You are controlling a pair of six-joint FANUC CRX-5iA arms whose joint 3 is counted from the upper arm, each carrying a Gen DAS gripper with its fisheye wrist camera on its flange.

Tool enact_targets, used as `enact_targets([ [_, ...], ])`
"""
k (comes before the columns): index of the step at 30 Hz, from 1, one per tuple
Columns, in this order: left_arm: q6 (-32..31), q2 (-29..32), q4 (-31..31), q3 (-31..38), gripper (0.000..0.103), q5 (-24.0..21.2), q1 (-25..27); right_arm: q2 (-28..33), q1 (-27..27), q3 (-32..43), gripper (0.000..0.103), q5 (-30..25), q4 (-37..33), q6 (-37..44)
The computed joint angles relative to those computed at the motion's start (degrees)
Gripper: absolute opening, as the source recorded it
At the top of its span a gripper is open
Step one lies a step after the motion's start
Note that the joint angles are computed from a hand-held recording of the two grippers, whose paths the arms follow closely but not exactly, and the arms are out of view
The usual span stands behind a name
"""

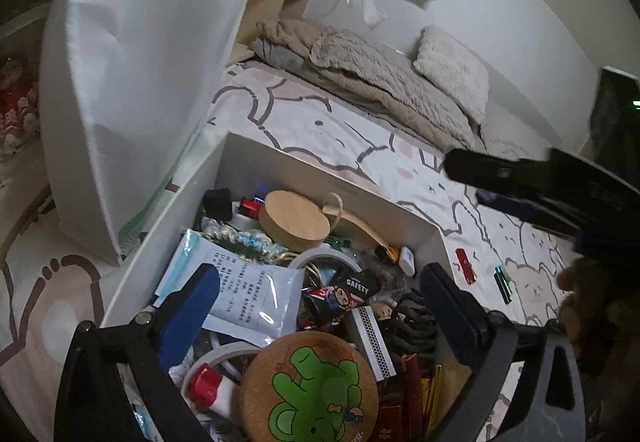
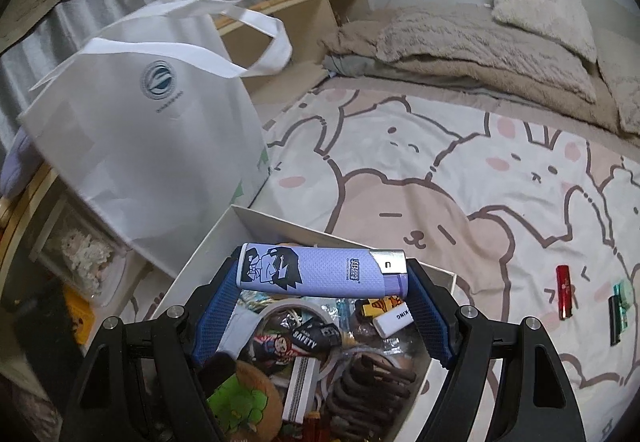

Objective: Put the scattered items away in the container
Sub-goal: 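Open the left gripper to drop the can while the right gripper releases the lighter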

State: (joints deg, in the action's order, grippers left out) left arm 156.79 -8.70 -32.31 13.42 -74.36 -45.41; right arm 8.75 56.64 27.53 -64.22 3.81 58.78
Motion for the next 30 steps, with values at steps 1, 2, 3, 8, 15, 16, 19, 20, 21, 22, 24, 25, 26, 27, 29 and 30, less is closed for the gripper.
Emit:
enact_targets([
  [1,0.3,0.0,-0.9,0.3,0.101,-0.7,-0.6,0.6,-0.4,0.7,0.08,-0.4,-0.8,-0.1],
  [2,0.3,0.1,-1.9,0.7,0.101,-1.7,-1.2,1.3,-0.8,1.3,0.08,-0.7,-1.7,-0.3],
  [3,0.2,0.3,-3.0,1.2,0.101,-2.7,-1.9,1.8,-1.1,1.9,0.08,-1.1,-2.3,-0.4],
  [8,3.1,-2.0,-5.5,-0.3,0.101,-2.5,-3.1,5.0,-1.6,4.5,0.08,-3.8,-3.3,-0.8],
  [15,5.8,-4.2,-7.2,-1.8,0.101,-1.9,-3.8,11.0,-0.5,10.3,0.08,-12.7,-0.6,4.0],
  [16,5.8,-4.3,-7.0,-2.0,0.101,-1.6,-3.6,11.6,-0.5,10.8,0.08,-13.7,-0.3,4.6],
  [19,5.6,-4.4,-6.7,-2.2,0.101,-1.3,-3.3,13.1,-0.2,11.9,0.08,-15.9,0.4,5.6],
  [20,5.5,-4.5,-6.5,-2.3,0.101,-1.2,-3.2,13.5,-0.2,12.0,0.08,-16.2,0.5,5.7],
  [21,5.3,-4.4,-6.3,-2.3,0.101,-1.0,-3.0,13.7,-0.3,12.1,0.08,-16.4,0.5,5.6],
  [22,5.2,-4.3,-6.2,-2.2,0.101,-1.1,-3.0,13.8,-0.3,12.1,0.08,-16.4,0.5,5.5],
  [24,4.7,-4.1,-6.1,-2.0,0.101,-1.1,-3.0,14.3,-0.3,12.3,0.08,-16.8,1.0,5.7],
  [25,4.4,-3.9,-6.0,-1.9,0.101,-1.1,-2.9,14.7,-0.3,12.7,0.08,-17.3,1.1,6.0],
  [26,4.3,-3.7,-6.0,-1.8,0.101,-1.2,-3.0,15.0,-0.4,13.0,0.08,-17.6,0.8,6.2],
  [27,4.2,-3.6,-6.0,-1.7,0.101,-1.3,-3.0,15.0,-0.5,13.0,0.081,-17.5,0.6,6.0],
  [29,4.1,-3.4,-5.9,-1.5,0.101,-1.4,-2.9,14.4,-0.8,12.1,0.103,-16.3,-0.1,5.4],
  [30,4.0,-3.4,-5.9,-1.5,0.101,-1.4,-2.9,14.0,-0.9,11.7,0.103,-15.6,-0.2,5.3],
])
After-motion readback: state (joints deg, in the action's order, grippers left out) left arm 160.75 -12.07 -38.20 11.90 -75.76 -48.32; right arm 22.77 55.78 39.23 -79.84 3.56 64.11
